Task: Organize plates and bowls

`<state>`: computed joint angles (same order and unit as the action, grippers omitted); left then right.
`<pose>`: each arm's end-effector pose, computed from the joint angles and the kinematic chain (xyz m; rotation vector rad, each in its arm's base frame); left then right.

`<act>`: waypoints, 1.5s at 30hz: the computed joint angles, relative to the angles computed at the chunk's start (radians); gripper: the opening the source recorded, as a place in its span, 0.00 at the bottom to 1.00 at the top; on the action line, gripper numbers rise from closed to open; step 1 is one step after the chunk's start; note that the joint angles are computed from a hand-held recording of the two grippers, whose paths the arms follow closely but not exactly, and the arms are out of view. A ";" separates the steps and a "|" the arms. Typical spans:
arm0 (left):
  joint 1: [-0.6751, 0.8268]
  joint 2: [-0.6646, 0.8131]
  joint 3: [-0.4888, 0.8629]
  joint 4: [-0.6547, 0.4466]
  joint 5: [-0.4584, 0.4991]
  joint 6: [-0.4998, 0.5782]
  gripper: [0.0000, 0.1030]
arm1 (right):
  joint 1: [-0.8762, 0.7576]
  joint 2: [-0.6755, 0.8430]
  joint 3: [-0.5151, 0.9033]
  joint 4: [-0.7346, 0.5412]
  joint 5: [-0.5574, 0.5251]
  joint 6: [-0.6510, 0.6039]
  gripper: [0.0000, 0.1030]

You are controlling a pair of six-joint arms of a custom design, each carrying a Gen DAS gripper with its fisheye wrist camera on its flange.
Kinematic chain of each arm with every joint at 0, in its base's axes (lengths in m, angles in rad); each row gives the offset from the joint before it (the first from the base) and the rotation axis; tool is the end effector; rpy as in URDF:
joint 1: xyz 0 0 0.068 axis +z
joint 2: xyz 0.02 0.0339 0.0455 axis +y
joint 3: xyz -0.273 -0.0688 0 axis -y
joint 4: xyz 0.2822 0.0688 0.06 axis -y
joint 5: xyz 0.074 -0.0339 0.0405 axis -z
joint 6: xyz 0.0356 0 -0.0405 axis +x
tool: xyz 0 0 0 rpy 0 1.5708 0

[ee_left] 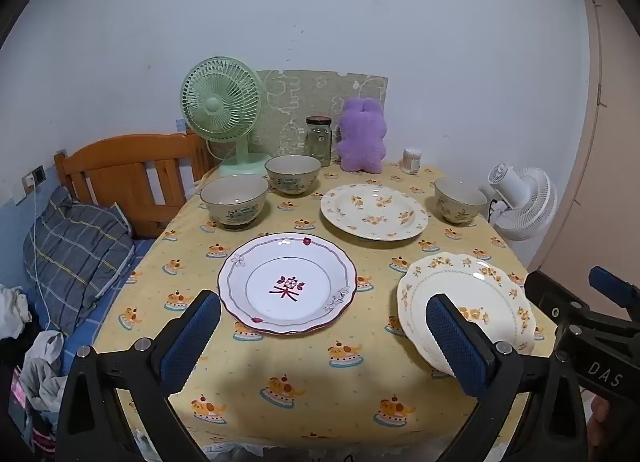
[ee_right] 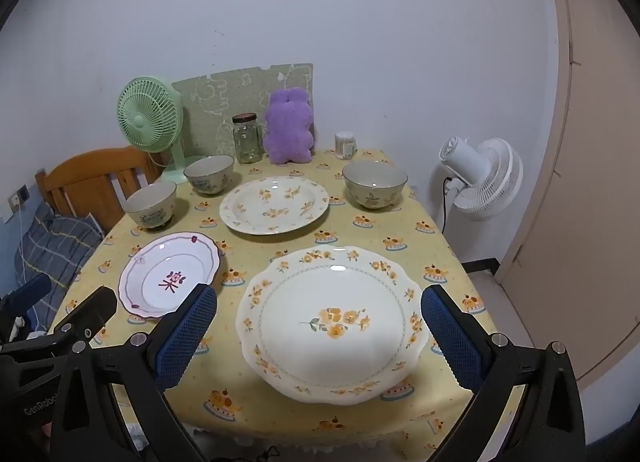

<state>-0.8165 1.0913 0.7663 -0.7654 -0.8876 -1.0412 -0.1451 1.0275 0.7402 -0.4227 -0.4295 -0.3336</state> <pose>0.1743 -0.1452 0.2369 -0.4913 2.1149 0.1909 0.2467 -0.0211 0.2554 -0.4270 2.1729 0.2271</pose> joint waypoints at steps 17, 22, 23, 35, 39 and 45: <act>-0.031 -0.003 0.008 -0.011 -0.009 -0.014 1.00 | -0.031 0.001 -0.003 -0.015 -0.028 -0.019 1.00; -0.035 -0.003 0.013 -0.021 -0.011 -0.020 1.00 | -0.030 0.000 -0.005 -0.012 -0.026 -0.020 1.00; -0.035 -0.002 0.015 -0.025 -0.011 -0.022 1.00 | -0.031 0.001 -0.004 -0.012 -0.028 -0.020 1.00; -0.044 -0.002 0.019 -0.040 -0.023 -0.031 1.00 | -0.064 -0.035 -0.003 -0.038 -0.062 -0.032 1.00; -0.048 0.005 0.029 -0.062 -0.029 -0.050 1.00 | -0.061 -0.048 -0.008 -0.039 -0.060 -0.031 1.00; -0.045 0.007 0.028 -0.067 -0.032 -0.055 0.99 | -0.058 -0.047 -0.009 -0.037 -0.059 -0.032 1.00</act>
